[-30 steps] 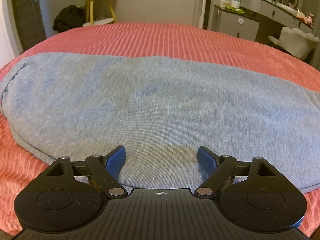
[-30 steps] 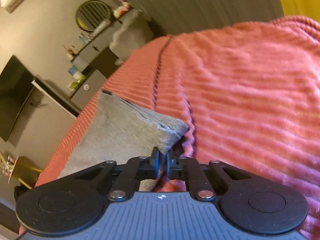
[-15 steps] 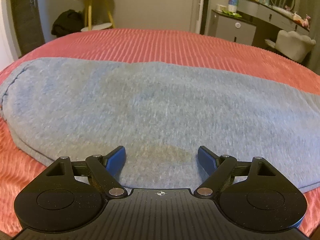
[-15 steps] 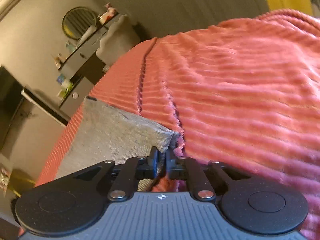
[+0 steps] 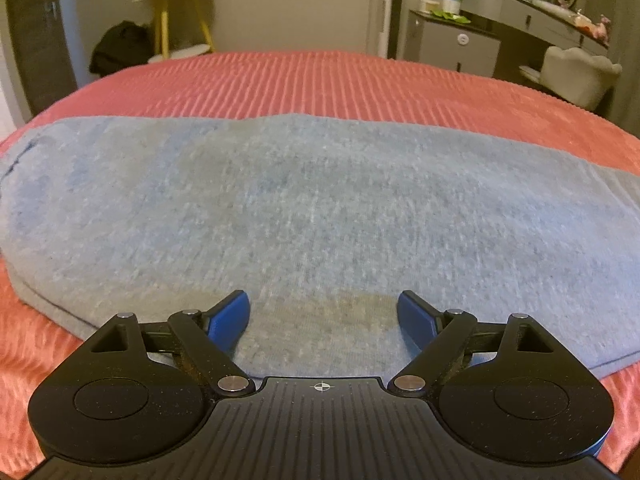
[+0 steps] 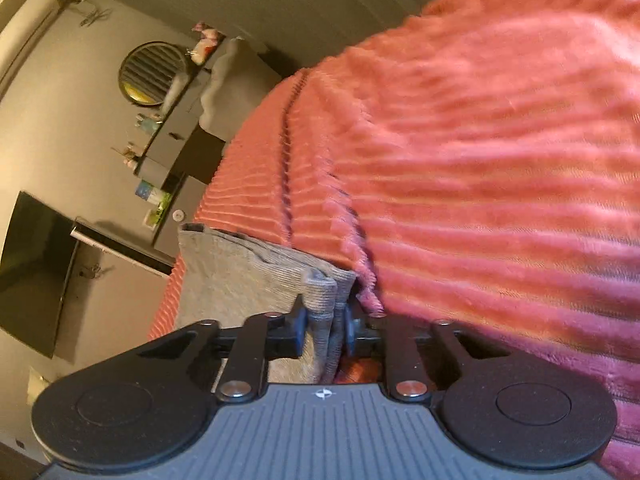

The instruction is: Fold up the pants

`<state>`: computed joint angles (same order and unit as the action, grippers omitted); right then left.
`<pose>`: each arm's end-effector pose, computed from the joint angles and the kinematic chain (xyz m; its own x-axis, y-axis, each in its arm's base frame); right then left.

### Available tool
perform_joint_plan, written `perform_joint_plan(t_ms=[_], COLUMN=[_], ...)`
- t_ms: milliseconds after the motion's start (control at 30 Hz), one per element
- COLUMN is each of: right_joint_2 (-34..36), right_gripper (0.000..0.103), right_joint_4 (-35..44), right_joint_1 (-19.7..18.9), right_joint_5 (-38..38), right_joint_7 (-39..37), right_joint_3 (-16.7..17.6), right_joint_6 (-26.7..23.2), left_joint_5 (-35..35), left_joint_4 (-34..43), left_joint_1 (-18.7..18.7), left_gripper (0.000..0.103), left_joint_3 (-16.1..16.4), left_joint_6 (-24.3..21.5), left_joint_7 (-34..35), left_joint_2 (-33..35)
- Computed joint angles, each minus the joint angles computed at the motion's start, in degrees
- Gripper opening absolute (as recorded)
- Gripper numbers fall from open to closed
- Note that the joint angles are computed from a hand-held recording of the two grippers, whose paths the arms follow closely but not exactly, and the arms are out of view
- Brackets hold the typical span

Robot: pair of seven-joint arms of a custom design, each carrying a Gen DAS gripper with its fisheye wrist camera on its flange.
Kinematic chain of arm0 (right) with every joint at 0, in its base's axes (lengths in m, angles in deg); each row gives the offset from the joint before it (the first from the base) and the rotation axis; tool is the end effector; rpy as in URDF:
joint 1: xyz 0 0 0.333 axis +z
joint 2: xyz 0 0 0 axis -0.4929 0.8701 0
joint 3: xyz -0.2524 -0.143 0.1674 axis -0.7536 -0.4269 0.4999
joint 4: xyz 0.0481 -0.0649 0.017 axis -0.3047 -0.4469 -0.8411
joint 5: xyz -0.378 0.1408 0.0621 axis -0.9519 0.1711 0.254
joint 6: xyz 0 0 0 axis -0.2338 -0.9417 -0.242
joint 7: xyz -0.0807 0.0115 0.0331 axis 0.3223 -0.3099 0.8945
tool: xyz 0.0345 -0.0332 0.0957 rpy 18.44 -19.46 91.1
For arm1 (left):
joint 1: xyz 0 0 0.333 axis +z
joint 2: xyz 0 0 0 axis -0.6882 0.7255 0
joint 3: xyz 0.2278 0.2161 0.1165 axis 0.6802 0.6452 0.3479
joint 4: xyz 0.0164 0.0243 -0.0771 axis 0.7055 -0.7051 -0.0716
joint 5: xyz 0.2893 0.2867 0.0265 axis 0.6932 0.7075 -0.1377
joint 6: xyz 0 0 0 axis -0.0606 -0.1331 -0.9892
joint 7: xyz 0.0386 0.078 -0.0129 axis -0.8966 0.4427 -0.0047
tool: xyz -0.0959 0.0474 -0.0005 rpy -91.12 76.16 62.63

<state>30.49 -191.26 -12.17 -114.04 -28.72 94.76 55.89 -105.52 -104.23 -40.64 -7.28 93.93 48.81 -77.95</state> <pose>0.3330 0.2351 0.4366 -0.5992 -0.2940 -0.7446 0.0867 0.9008 -0.4255 0.5444 0.0214 0.4946 -0.1226 -0.9924 0.0056 -0.7266 0.0859 -0.6817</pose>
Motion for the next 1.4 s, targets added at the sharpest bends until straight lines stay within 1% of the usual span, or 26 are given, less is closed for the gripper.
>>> perform_joint_plan(t_ms=[67,100,167,200,233,333,367,433,500,567,600,633,733,800,867,933,1033,1100,1133,1167,1200,1233,1267,1300,1333,1400], right_joint_2=[0.41,0.63,1.22,1.39,1.55,2.15,2.35,3.25,5.59,8.93,10.77,12.74,20.63,26.97,33.05,39.38,47.13,50.50,50.30,49.00,46.87,44.46,41.96,39.45,37.22,34.02], right_gripper=[0.015,0.017,0.025,0.025,0.025,0.016,0.015,0.014,0.014,0.014,0.014,0.014,0.014,0.014,0.014,0.014,0.017,0.023,0.028,0.039,0.044,0.055,0.058,0.058,0.058,0.058], right_joint_4=[1.21,1.59,2.11,2.09,2.12,3.42,4.19,6.90,11.97,18.00,21.05,24.01,34.07,40.91,46.61,52.17,58.52,62.35,62.14,60.39,57.52,54.40,51.42,48.51,46.06,42.46], right_joint_1=[0.33,0.50,1.04,1.00,0.99,1.45,1.57,2.07,2.85,3.69,4.27,4.98,8.02,10.33,12.34,14.06,15.28,14.80,14.92,15.01,15.02,15.58,16.68,17.88,18.95,19.40], right_joint_5=[-0.05,-0.05,2.17,2.71,3.52,6.87,7.76,9.74,10.89,9.12,7.17,4.77,-0.51,-2.54,-2.61,0.64,9.79,19.62,21.24,21.47,21.25,19.54,16.27,12.94,10.32,6.23], right_joint_7=[-3.40,-4.69,-7.52,-7.69,-8.12,-13.59,-15.48,-21.30,-30.14,-38.58,-42.22,-45.67,-58.24,-66.99,-73.77,-80.79,-89.65,-96.74,-96.15,-93.70,-89.73,-84.24,-77.21,-69.92,-63.13,-50.73], right_joint_3=[0.59,0.53,-0.53,-0.78,-1.00,-1.57,-1.46,-0.93,0.22,1.59,2.01,2.21,1.89,1.34,0.61,0.15,0.21,1.23,0.83,-0.07,-1.24,-2.99,-5.15,-7.14,-8.76,-9.97], right_joint_6=[-2.09,-2.55,-2.78,-2.59,-2.63,-3.89,-4.68,-7.88,-13.54,-18.68,-19.85,-19.95,-17.30,-13.01,-7.82,-4.23,-1.44,-3.00,-2.06,0.81,4.74,7.96,10.12,10.80,10.27,7.70], left_joint_5=[0.45,0.49,0.41,0.58,1.11,3.34,4.04,5.15,5.82,5.58,4.71,3.41,-3.53,-6.73,-8.77,-10.58,-13.13,-14.43,-15.29,-16.47,-17.43,-18.60,-19.51,-20.55,-21.64,-21.99], left_joint_4=[0.06,0.18,0.32,0.35,0.32,0.08,0.04,0.03,0.03,0.20,0.39,0.58,0.80,0.72,0.64,0.85,1.85,2.16,2.26,2.46,2.62,2.79,2.99,3.02,2.85,2.12], left_joint_1=[0.20,0.24,0.24,0.31,0.49,1.10,1.28,1.57,1.77,1.72,1.47,1.10,-0.72,-1.28,-1.40,-1.34,-1.08,-0.94,-0.98,-1.20,-1.32,-1.56,-1.71,-1.89,-2.10,-2.29], left_gripper=[0.088,0.088,0.088,0.088,0.088,0.088,0.088,0.088,0.088,0.087,0.087,0.087,0.087,0.087,0.087,0.087,0.087,0.087,0.087,0.087,0.087,0.087,0.087,0.087,0.087,0.087], left_joint_3=[-0.13,-0.13,-0.07,-0.06,-0.18,-0.62,-0.73,-0.86,-0.82,-0.53,-0.16,0.28,2.16,2.82,3.16,3.48,4.09,4.11,4.23,4.44,4.49,4.62,4.65,4.67,4.66,3.92], left_joint_6=[0.11,-0.14,-0.45,-0.62,-0.65,-0.26,-0.20,-0.19,-0.31,-0.77,-1.17,-1.61,-2.45,-2.60,-2.67,-3.40,-5.91,-6.84,-7.24,-7.77,-8.22,-8.94,-9.79,-10.37,-10.63,-9.81], left_joint_7=[-0.65,-0.92,-1.17,-1.26,-1.62,-3.08,-3.63,-4.73,-5.61,-5.94,-5.57,-4.84,0.04,2.60,4.09,4.82,5.79,6.55,7.49,8.95,10.15,11.77,13.27,15.00,16.94,19.68], left_joint_2=[0.09,0.16,0.18,0.14,0.07,-0.10,-0.12,-0.19,-0.37,-0.52,-0.63,-0.80,-1.86,-2.64,-3.16,-3.48,-3.44,-3.39,-3.41,-3.35,-3.30,-3.27,-3.28,-3.34,-3.49,-3.87])
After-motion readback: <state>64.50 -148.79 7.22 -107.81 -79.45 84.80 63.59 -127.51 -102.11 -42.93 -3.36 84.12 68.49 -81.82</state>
